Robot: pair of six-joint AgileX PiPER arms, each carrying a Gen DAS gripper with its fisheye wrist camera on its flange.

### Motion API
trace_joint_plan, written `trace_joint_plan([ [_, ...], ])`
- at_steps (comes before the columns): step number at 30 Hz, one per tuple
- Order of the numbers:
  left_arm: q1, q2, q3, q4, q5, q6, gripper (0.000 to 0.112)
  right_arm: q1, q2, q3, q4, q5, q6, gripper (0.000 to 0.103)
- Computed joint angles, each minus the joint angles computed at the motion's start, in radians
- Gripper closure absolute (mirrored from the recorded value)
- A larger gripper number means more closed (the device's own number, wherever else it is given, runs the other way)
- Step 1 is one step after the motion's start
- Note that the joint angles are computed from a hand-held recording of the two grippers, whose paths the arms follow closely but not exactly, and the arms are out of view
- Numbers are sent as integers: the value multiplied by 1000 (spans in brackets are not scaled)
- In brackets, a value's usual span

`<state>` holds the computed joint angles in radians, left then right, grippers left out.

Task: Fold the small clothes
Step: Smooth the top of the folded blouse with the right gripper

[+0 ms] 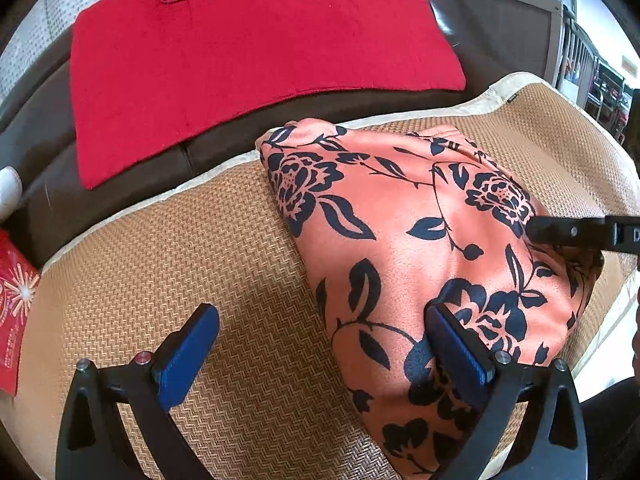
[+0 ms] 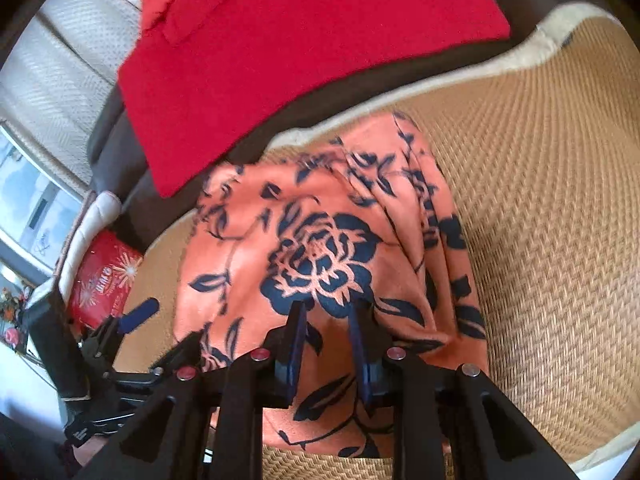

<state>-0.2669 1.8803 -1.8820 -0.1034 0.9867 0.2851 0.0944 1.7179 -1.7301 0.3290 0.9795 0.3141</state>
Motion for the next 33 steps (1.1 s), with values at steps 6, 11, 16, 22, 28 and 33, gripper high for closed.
trace_joint_plan([
  [6,-29,-36,54,63,-55,-3,9,-22,-66,59,43,-125,-33,76],
  [11,-40,-30,40,74,-48,-17,9,-37,-108,92,67,-212,-35,76],
  [16,-46,-39,51,91,-57,-22,9,-55,-129,107,92,-233,-49,75],
  [22,-45,-40,51,89,-56,-23,9,-70,-182,173,96,-315,-13,22],
  [28,-49,-31,36,95,-51,-28,9,-98,-169,159,98,-275,-4,22],
  [33,-58,-29,25,110,-54,-39,9,-105,-165,160,103,-271,-13,22],
])
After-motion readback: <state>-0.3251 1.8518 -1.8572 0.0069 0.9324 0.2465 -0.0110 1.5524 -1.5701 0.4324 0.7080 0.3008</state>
